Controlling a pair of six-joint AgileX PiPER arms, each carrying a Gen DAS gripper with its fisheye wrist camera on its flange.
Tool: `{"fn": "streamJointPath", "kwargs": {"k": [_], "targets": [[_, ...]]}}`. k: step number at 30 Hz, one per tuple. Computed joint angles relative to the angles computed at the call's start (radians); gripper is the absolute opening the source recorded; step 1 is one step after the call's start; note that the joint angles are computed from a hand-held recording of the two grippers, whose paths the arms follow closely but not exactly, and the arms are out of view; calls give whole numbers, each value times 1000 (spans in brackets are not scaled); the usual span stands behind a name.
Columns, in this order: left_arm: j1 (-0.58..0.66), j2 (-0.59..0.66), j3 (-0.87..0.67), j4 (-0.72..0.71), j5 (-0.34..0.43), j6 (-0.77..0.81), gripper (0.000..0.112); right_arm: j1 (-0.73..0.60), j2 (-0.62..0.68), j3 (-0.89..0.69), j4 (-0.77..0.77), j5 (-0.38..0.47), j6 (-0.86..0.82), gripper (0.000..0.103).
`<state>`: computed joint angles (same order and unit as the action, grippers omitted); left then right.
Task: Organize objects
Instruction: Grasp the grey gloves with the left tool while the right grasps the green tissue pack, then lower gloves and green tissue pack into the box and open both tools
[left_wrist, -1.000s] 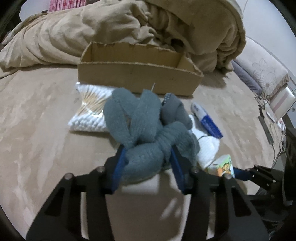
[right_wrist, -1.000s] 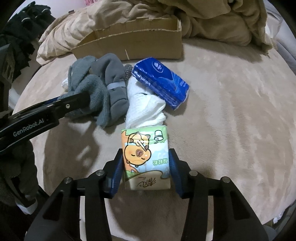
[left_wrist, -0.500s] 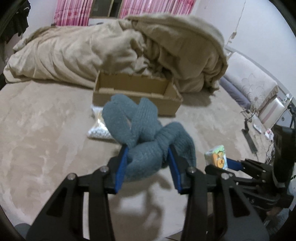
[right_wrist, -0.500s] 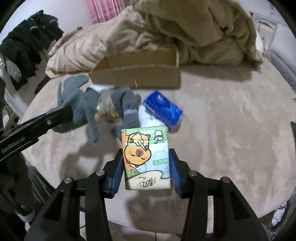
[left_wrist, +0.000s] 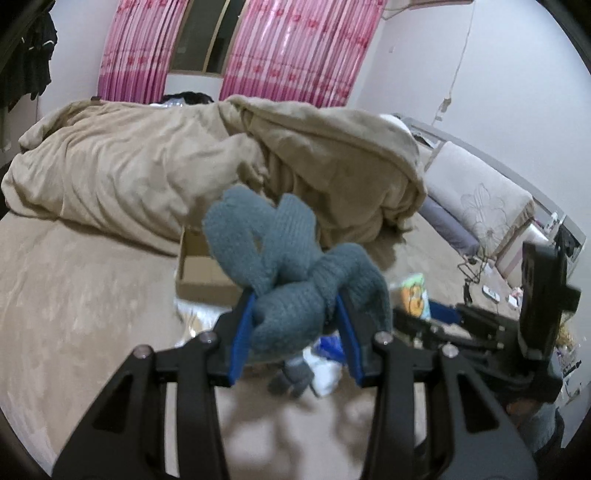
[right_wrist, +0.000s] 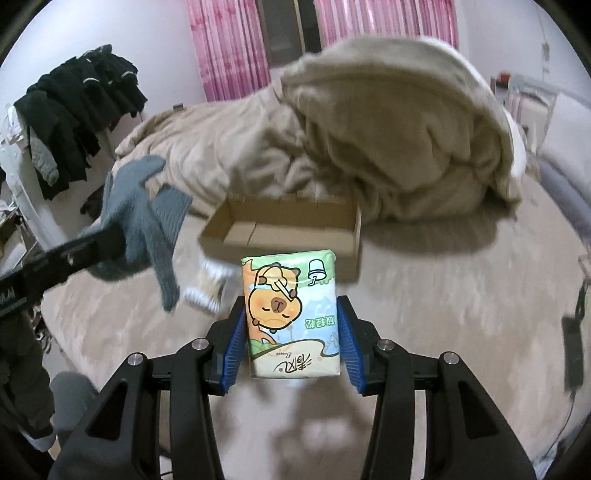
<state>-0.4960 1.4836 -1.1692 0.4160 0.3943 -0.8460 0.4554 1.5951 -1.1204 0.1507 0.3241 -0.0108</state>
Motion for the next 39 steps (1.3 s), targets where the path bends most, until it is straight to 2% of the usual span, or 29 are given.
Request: {"fn": "streamJointPath", "kwargs": {"k": [6,10,12,17,22,24,27,30,32,34,35,36,39], "targets": [[73,178,-165,-74,-28,132,44,-76,172,-276,147,49,-184,49],[121,344,-299,-158,-35,243,44,-91,362,-528,99,129,-166,49],[135,428,-374,-151,-19,253,44,-96,473,-669,83,180,-159,49],[173,611,-546,-265,36,385,44,-109,793,-1078,36,374,-104,49],[193,778,-723,-357,137,480,44,-110,1051,-1465,4,589,-70,49],[200,831,-779,-392,180,511,45,-113,1119,-1569,0,632,-51,49],[196,888,-852,-392,234,518,45,-118,1104,-1509,38,590,-87,49],[194,899,-865,-389,240,506,47,-113,1065,-1431,47,554,-102,49],[193,885,-846,-392,235,505,49,-114,1064,-1439,55,564,-110,50],[190,861,-816,-373,228,493,53,-118,1041,-1404,84,544,-126,58],[188,847,-800,-356,225,480,60,-125,1000,-1327,110,505,-145,70],[188,826,-776,-339,215,465,66,-129,975,-1286,130,486,-152,77],[192,751,-694,-308,176,434,71,-132,915,-1197,145,442,-147,83]]}}
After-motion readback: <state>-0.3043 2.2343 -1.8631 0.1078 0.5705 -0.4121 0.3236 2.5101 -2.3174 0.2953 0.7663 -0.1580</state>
